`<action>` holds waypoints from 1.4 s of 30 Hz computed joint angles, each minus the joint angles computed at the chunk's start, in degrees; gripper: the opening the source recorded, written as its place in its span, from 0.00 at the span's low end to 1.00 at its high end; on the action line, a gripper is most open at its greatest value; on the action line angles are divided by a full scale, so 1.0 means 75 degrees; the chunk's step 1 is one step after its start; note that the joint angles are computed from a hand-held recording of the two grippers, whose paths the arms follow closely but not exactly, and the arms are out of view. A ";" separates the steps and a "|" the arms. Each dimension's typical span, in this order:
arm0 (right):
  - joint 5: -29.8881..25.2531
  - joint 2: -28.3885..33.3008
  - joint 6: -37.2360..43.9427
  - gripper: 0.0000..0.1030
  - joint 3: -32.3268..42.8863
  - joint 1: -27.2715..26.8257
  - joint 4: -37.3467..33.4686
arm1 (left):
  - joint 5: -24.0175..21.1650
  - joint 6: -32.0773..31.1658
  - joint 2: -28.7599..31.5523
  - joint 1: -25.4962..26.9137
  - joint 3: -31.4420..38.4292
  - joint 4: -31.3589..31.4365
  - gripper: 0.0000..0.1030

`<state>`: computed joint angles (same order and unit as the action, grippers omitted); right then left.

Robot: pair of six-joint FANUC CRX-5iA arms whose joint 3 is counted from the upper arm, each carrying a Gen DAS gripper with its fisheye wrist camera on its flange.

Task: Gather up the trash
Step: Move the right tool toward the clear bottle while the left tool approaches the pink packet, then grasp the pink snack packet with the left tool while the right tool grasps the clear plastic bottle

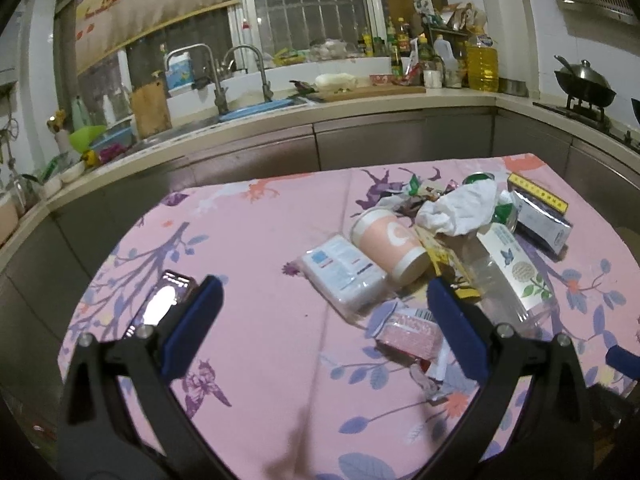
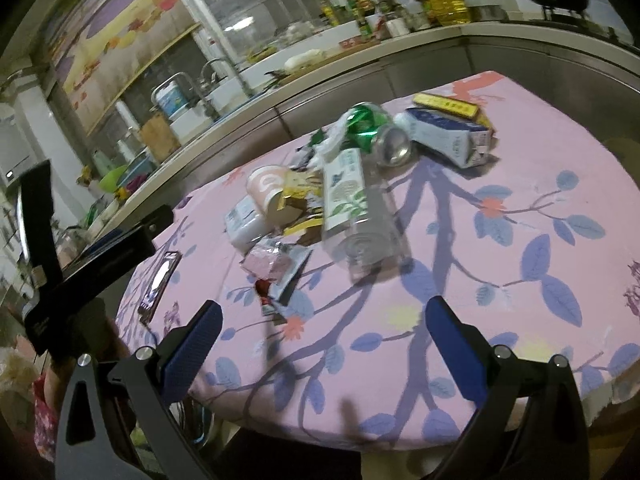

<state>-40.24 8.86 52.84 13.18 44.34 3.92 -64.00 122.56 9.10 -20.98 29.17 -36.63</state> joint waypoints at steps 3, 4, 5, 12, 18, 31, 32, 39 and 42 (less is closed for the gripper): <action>-0.0080 0.0075 0.0166 0.95 0.0105 0.0042 0.0017 | 0.0174 -0.0037 -0.0048 0.0297 -0.0143 0.0579 0.95; -0.0062 0.0077 0.0134 0.95 0.0098 0.0046 0.0084 | 0.0210 -0.0075 -0.0057 0.0390 -0.0179 0.0762 0.95; -0.0040 0.0073 0.0056 0.95 0.0073 0.0059 0.0167 | 0.0207 -0.0105 -0.0051 0.0441 -0.0188 0.0851 0.95; 0.0083 0.0044 -0.0364 0.95 -0.0086 0.0110 0.0661 | 0.0122 -0.0097 -0.0034 0.0581 -0.0227 0.0955 0.95; 0.0223 -0.0011 -0.0611 0.94 -0.0244 0.0191 0.1173 | -0.0073 -0.0041 0.0039 0.0568 -0.0150 0.0689 0.95; 0.0259 0.0139 -0.0944 0.68 -0.0259 0.0182 0.2193 | -0.0069 -0.0769 0.0025 0.0967 -0.0322 0.1167 0.95; 0.0209 0.0197 -0.0932 0.65 -0.0225 0.0171 0.2282 | 0.0156 -0.0975 -0.0053 0.1197 -0.0522 0.1695 0.91; -0.0049 0.0552 -0.0653 0.60 0.0080 0.0090 0.2204 | 0.0862 -0.2023 -0.0157 0.1932 -0.1310 0.3939 0.81; -0.0129 0.0747 -0.0561 0.60 0.0225 0.0090 0.2352 | 0.0939 -0.2589 0.0020 0.1984 -0.1409 0.4697 0.78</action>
<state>-41.20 14.46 48.63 14.86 45.02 21.56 -56.96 103.15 9.25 -6.10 18.61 -1.40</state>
